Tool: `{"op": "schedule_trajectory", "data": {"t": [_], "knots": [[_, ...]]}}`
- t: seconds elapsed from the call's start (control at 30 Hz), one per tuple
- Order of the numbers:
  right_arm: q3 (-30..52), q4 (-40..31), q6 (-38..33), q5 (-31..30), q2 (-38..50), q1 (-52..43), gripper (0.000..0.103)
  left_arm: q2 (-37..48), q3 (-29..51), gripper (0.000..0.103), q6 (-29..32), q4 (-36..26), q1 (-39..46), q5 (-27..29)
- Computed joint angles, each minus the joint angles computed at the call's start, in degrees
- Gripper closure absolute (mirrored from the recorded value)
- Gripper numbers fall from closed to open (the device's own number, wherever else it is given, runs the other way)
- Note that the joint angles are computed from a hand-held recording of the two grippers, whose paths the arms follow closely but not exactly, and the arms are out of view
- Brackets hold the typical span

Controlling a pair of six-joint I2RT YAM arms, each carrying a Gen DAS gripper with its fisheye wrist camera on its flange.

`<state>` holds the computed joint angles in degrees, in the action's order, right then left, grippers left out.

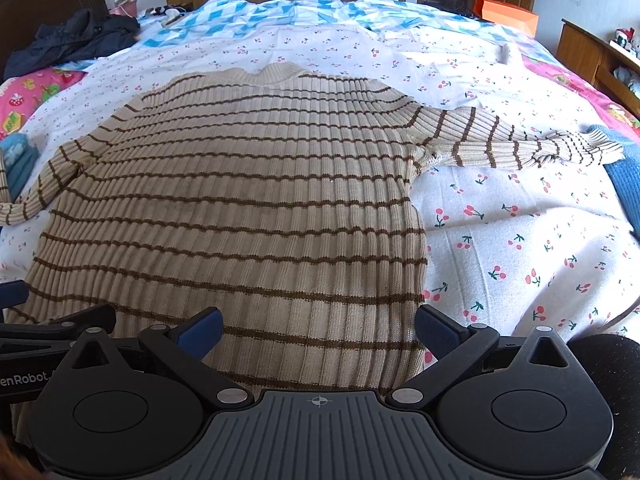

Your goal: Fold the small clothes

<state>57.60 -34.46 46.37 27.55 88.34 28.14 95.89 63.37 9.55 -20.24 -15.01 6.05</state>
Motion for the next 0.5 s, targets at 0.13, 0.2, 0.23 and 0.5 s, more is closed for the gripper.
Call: {"op": "schedule_trajectory", "data": {"t": [0.13, 0.2, 0.23, 0.5], "knots": [[-0.09, -0.04, 0.10, 0.49, -0.19, 0.31, 0.001, 0.03, -0.03, 0.000, -0.07, 0.07, -0.06, -0.14], [-0.22, 0.10, 0.17, 0.52, -0.39, 0.30, 0.001, -0.01, -0.14, 0.000, -0.16, 0.15, -0.11, -0.21], [-0.37, 0.18, 0.24, 0.56, -0.53, 0.32, 0.001, 0.01, -0.12, 0.000, -0.13, 0.12, -0.13, -0.22], [-1.51, 0.45, 0.91, -0.06, -1.52, 0.40, 0.001, -0.62, -1.08, 0.000, 0.65, 1.20, -0.21, -0.24]]}}
